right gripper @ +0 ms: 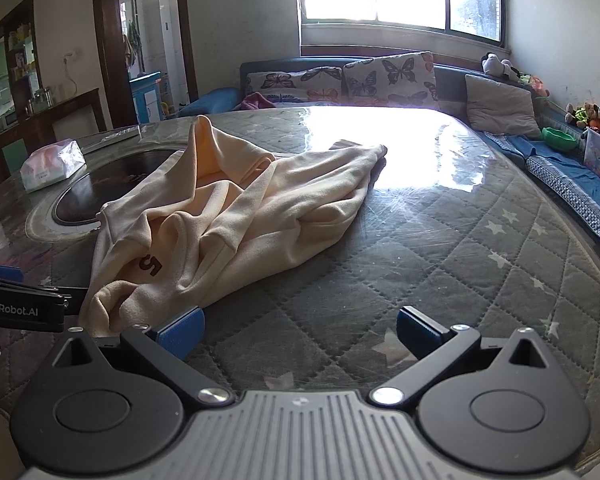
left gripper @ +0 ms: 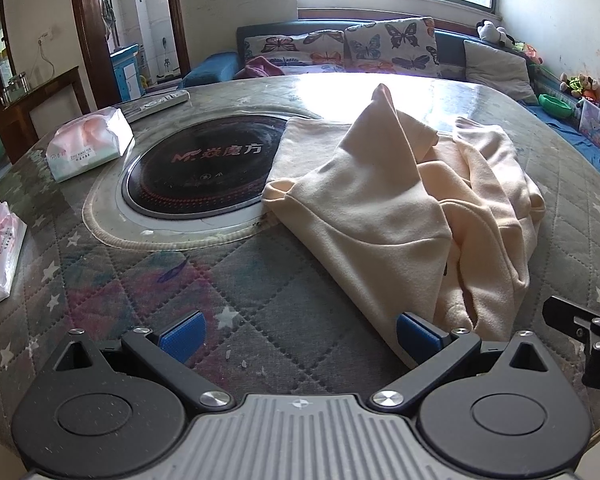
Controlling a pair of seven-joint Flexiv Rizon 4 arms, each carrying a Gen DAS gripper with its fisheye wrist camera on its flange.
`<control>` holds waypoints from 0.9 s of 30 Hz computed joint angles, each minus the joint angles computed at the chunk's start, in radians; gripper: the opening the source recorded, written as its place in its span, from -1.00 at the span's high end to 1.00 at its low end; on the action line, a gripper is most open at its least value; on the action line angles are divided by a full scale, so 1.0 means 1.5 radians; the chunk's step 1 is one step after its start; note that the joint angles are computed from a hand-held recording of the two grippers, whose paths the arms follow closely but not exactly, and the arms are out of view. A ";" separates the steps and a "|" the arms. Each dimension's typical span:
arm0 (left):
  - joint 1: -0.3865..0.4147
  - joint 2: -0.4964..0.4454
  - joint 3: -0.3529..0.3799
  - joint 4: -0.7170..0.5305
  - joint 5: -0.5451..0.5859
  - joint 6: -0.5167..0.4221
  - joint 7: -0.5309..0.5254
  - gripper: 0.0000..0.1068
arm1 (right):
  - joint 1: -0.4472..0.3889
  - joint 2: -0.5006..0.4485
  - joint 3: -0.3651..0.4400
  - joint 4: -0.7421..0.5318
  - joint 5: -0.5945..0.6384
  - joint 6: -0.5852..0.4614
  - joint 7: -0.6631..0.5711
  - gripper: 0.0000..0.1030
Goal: Fold clothes
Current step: 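Approach the crumpled cream sweatshirt with both open grippers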
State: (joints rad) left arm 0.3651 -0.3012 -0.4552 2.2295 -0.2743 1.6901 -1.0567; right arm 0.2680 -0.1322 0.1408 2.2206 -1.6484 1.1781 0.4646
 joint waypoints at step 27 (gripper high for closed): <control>-0.011 0.001 -0.001 -0.009 -0.029 -0.018 0.035 -0.93 | -0.004 -0.011 -0.003 -0.013 -0.005 0.024 -0.005 -1.00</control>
State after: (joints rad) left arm 0.3492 -0.3002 -0.4573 2.2166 -0.3183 1.6634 -1.0046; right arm 0.2616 -0.1487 0.1361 2.2015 -1.6562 1.2134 0.4574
